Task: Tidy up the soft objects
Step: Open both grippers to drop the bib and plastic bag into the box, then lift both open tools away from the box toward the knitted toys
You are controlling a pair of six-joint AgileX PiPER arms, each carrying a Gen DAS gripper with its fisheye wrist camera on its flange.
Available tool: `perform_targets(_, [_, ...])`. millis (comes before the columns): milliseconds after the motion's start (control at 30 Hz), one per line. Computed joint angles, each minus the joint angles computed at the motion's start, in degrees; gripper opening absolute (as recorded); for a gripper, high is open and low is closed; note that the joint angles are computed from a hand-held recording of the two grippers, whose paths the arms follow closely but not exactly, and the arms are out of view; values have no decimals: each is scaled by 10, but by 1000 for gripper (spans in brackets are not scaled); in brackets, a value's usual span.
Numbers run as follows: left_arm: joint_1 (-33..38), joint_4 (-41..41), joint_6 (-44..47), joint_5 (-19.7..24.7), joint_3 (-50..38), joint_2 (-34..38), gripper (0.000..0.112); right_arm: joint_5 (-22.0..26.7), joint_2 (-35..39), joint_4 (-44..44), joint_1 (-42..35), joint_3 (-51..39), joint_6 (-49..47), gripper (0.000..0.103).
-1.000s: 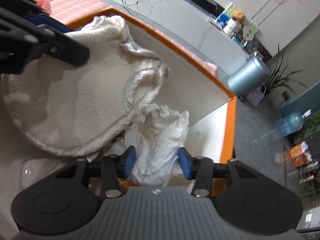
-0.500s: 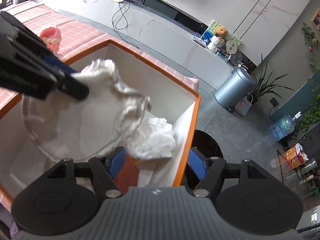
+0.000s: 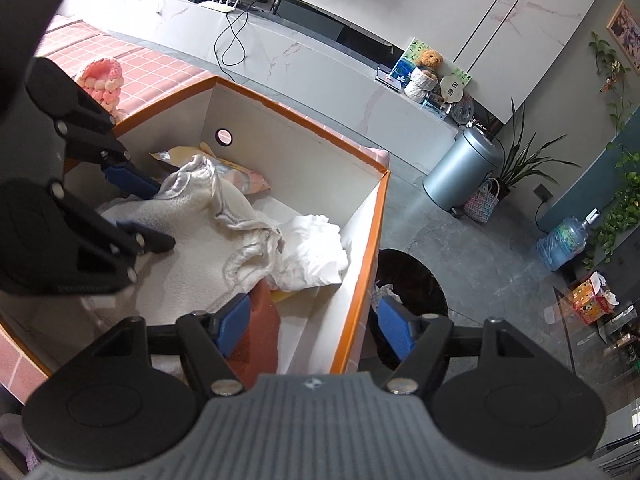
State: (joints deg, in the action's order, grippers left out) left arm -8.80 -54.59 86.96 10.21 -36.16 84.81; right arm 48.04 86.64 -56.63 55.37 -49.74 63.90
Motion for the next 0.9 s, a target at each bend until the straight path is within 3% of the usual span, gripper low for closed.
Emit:
perform_targets(67, [-1,-15,6,-5,2,-2,54,2,-4,1,5,3,6,70])
perform_targets(167, [18,-18,9,24,-2,-9,74,5,-10,2,10,8,14,70])
perform_targets(400, [49,-2,-13,82,-1,-54,80,22,-32,-2,24,21,36,71])
perform_targets(633, [134,-61,35,194,5,-122,84,45,-56,-2,54,33,73,76])
perform_targets(900, [294,-118,95,359,30,-191,86,99,-60,-13,122,29,171,83])
